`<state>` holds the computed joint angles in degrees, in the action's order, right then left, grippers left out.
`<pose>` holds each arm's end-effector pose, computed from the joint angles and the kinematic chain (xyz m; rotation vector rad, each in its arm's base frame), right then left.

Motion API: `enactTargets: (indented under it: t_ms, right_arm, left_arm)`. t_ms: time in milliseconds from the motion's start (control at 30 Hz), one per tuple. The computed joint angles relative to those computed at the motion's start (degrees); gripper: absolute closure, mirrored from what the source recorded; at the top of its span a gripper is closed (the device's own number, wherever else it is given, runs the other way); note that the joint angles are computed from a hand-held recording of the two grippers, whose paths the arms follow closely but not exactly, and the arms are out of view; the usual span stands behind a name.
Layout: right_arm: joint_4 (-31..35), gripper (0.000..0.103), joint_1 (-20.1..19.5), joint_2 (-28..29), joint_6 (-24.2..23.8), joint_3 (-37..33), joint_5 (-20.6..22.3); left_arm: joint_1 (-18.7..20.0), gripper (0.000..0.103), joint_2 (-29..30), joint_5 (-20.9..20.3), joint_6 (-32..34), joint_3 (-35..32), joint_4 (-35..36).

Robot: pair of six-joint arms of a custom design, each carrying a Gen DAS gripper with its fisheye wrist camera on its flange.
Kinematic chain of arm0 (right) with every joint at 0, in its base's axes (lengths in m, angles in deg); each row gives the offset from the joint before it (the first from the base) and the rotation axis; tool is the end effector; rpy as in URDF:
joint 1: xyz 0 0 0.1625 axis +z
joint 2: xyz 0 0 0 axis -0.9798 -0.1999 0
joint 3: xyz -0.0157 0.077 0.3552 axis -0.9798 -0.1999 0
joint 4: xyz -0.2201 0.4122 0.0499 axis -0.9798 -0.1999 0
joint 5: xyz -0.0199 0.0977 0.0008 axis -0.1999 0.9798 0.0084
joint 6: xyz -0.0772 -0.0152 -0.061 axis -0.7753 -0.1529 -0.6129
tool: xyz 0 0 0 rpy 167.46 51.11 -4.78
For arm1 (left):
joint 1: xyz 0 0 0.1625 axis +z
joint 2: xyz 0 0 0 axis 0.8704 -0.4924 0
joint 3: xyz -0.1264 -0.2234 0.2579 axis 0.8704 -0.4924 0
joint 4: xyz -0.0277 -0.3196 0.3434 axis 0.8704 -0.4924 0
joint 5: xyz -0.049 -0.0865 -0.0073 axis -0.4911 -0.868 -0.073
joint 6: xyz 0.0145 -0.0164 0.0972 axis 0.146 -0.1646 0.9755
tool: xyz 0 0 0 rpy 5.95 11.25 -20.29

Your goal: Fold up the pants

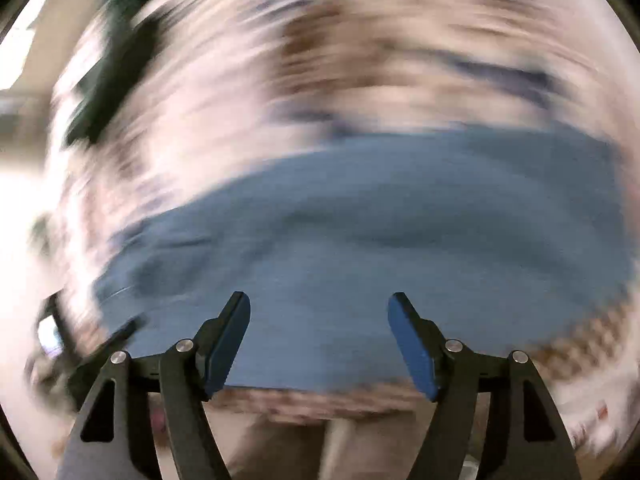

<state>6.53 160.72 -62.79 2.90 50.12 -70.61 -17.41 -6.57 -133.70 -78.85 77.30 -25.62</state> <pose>0.0663 -0.2674 0.4593 -0.5445 -2.7678 0.1854 -0.3443 -0.5814 0.1567 -0.1427 2.1356 -0.0551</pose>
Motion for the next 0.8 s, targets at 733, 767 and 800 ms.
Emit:
enactTargets:
  t_ms: [733, 767, 800]
  right_arm:
    - [6.3, 0.092, 14.4, 55.7, -9.6, -17.6, 14.9]
    - [5.8, 0.088, 14.0, 55.9, -9.1, -17.6, 14.9]
    - [4.3, 0.085, 13.2, 56.3, -8.0, -17.9, 14.7]
  left_arm:
    - [10.1, 0.024, -9.2, -1.3, 3.1, 6.8, -5.2]
    - [10.2, 0.024, -9.4, -1.3, 3.3, 7.0, -5.4]
    - [10.3, 0.023, -9.6, -1.3, 3.6, 7.3, -5.5]
